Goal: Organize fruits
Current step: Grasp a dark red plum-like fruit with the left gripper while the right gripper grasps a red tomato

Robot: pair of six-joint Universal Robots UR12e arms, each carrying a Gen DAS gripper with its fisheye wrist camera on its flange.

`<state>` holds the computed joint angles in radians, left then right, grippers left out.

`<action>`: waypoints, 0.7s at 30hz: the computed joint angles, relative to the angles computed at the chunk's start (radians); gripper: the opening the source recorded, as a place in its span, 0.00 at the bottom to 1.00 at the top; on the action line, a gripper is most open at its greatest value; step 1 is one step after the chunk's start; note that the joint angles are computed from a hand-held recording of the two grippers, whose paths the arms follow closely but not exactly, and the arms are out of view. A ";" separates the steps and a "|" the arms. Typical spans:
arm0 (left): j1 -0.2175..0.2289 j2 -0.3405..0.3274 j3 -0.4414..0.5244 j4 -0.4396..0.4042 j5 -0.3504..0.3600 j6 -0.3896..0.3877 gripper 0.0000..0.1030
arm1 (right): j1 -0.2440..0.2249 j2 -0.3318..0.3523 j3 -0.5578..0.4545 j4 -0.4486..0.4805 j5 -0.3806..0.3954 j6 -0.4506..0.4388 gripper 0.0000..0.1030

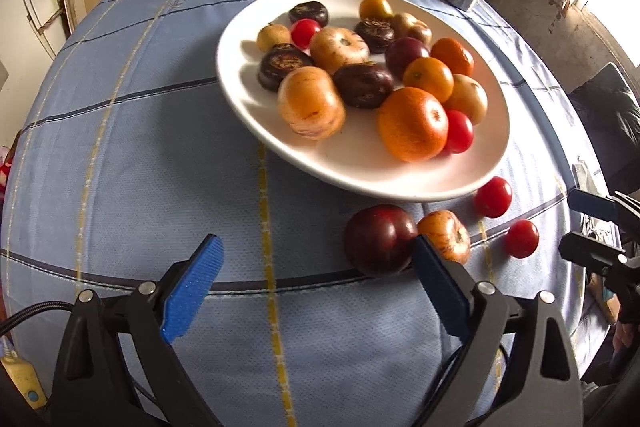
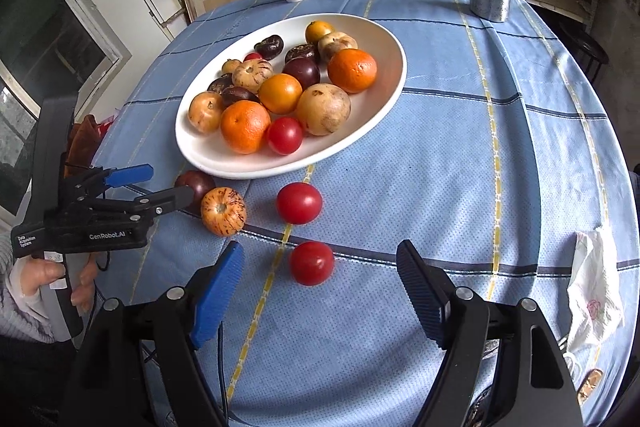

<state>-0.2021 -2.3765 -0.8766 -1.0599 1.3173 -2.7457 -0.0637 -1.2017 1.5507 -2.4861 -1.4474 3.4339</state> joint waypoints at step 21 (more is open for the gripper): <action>0.000 0.041 -0.067 0.001 0.001 0.054 0.90 | -0.002 0.008 -0.004 0.023 0.024 -0.004 0.77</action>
